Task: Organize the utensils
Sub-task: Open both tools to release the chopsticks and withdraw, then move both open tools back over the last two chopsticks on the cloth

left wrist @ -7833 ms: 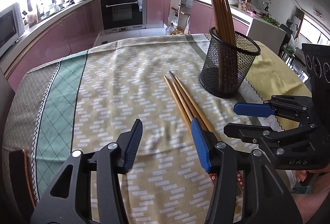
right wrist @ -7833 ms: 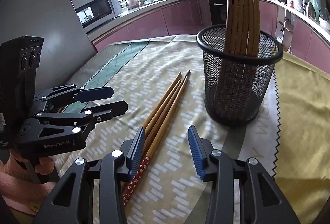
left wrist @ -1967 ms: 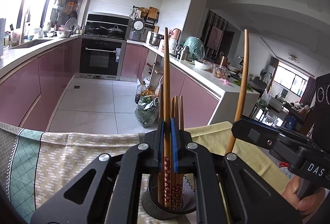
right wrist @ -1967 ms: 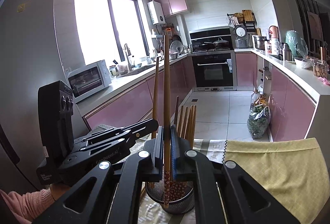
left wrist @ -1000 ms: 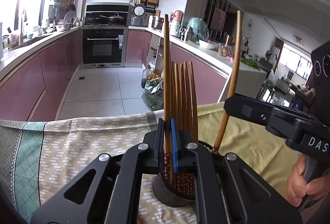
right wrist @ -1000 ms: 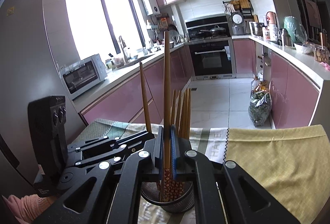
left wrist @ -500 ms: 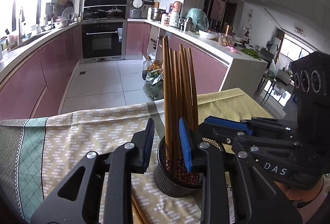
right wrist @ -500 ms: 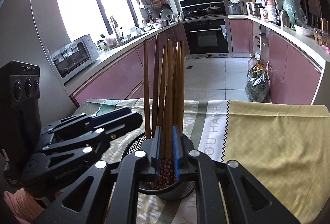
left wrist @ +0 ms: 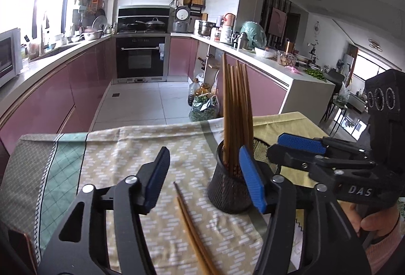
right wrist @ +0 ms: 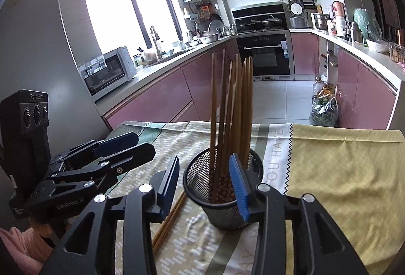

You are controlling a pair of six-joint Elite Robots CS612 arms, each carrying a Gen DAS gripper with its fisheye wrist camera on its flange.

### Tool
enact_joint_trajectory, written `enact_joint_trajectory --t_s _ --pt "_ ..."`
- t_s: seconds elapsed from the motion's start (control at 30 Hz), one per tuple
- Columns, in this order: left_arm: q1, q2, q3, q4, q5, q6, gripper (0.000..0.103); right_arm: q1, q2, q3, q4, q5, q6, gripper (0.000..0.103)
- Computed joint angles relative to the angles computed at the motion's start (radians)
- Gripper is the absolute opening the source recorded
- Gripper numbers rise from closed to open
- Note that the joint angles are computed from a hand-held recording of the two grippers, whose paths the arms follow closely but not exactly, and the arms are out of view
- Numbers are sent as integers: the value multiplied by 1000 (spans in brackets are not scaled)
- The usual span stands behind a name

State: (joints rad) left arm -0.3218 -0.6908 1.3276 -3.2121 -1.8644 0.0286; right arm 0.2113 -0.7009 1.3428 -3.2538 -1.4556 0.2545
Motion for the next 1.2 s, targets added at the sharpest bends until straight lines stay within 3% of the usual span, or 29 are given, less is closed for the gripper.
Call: enact_joint_trajectory --t_s 0.3,0.47,0.77,1.2 --pt "6 -33 84 -28 95 9 77 14 1 27 -8 49 15 47" --pt "8 -44 120 -38 143 13 79 24 15 16 55 77 7 48" --pt "29 -46 147 15 156 -13 79 49 39 -13 181 71 -20 48" --pt "33 -41 159 72 157 -30 78 63 47 -17 252 52 -21 48"
